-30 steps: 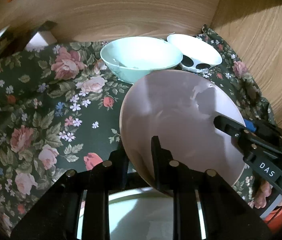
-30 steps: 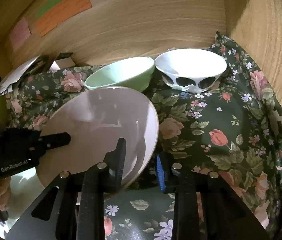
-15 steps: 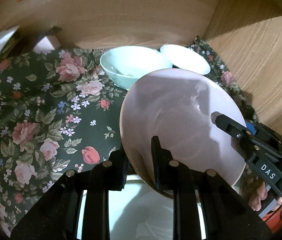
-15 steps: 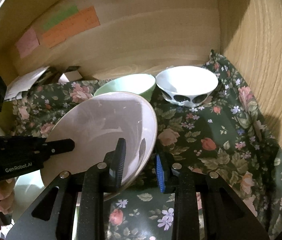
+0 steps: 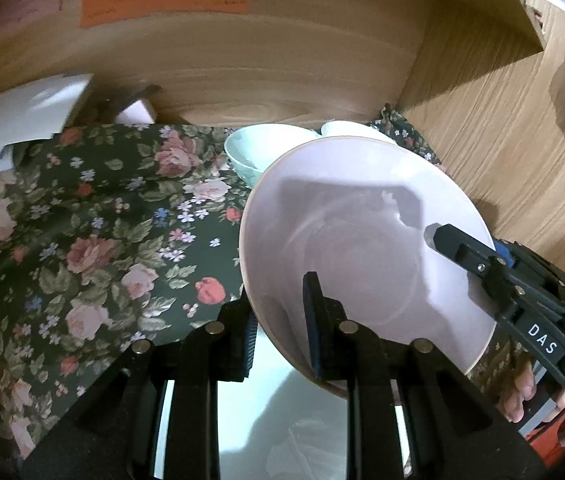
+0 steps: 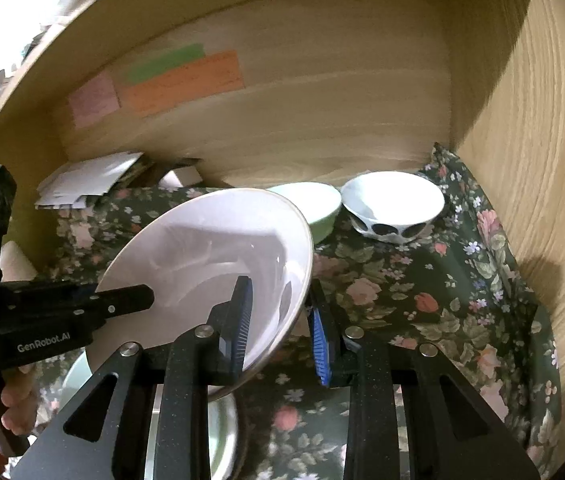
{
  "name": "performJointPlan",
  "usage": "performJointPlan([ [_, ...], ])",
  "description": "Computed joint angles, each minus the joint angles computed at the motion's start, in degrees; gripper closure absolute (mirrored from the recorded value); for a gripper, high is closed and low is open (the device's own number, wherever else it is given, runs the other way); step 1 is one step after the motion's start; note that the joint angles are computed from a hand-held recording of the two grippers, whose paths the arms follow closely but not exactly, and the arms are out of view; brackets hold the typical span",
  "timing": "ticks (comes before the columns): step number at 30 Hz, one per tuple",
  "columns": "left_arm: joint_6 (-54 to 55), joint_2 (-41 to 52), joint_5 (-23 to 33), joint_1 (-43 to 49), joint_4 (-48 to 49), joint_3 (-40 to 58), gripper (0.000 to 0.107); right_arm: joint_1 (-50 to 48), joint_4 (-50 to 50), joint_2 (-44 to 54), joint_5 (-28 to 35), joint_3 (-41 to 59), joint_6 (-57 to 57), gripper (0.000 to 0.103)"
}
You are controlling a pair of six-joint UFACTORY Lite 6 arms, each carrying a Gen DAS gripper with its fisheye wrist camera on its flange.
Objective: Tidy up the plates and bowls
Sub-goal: 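Lift the pale pink bowl with both tools and carry it beside the plate stack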
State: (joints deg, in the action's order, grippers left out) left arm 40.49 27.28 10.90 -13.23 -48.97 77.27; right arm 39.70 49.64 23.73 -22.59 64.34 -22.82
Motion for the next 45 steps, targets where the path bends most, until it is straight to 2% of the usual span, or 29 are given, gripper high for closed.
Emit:
performJointPlan([
  [12, 31.37, -14.48, -2.88, 3.97, -31.14, -17.85, 0.086, 5.94, 2.80, 0.30, -2.03, 1.34, -2.47, 0.078],
  [26, 59.64, -29.94, 0.78, 13.79, -56.50, -36.18, 0.086, 13.17, 8.01, 5.15, -2.43, 7.80, -7.72, 0.078],
  [30, 64.73, -34.10, 1.91, 17.19, -60.21, -41.01, 0.086, 14.78, 9.71, 8.06, -1.55, 11.58, -9.49, 0.078],
  [38, 64.58, -36.56, 6.41, 26.67, -56.45, -45.75, 0.086, 16.53, 11.42, 15.52, 1.59, 21.01, -11.49, 0.078],
  [45, 66.62, -35.57, 10.18, 34.30, -54.96, -47.55, 0.086, 17.86, 20.51, 23.23, 5.14, 31.17, -21.40, 0.078],
])
